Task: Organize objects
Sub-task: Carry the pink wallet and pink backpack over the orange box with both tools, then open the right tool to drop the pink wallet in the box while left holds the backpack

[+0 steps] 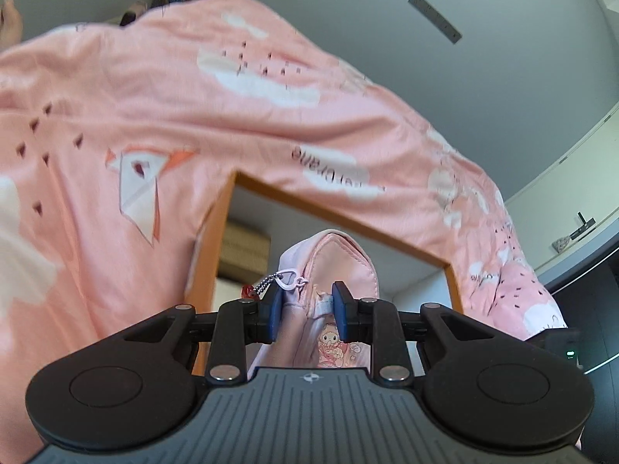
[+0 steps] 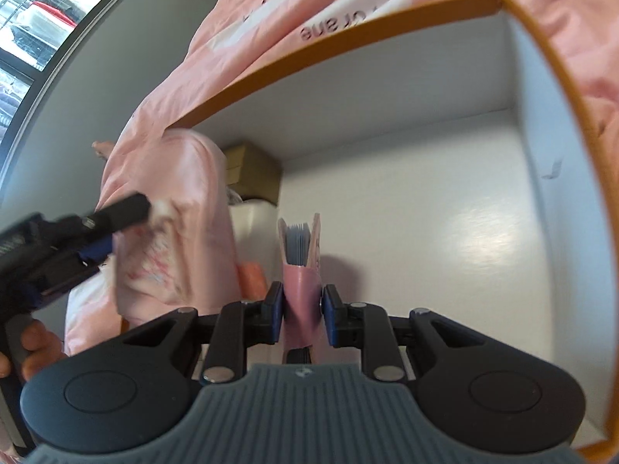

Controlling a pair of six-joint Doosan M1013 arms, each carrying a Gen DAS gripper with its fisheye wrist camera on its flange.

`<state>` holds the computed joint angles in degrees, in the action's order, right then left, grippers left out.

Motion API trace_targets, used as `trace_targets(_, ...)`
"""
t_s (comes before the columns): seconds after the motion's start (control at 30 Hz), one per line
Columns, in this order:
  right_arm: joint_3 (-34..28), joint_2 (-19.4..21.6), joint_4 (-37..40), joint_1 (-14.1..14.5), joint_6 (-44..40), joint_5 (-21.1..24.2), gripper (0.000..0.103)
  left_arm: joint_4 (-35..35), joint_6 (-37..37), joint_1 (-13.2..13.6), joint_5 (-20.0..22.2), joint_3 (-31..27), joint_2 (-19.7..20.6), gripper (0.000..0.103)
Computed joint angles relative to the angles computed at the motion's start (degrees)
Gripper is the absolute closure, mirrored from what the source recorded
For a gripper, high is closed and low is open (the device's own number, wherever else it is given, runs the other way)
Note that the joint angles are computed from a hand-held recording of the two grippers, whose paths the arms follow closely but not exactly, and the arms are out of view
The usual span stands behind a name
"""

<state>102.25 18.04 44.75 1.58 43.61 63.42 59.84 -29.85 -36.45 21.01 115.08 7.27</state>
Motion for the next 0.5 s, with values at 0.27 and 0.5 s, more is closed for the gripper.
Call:
trace_targets(0.27, -1.39, 1.99, -3.39, 2.7, 4.23, 2.15, 0.079, 1.12, 1.34, -0.42, 2.26, 0.0, -0.57, 0.072)
trace_targets(0.5, -0.92, 0.05, -14.63, 5.21, 4.58, -5.32, 0.068, 0.26, 3.27, -0.33, 2.16, 0.29, -0.57, 0.072)
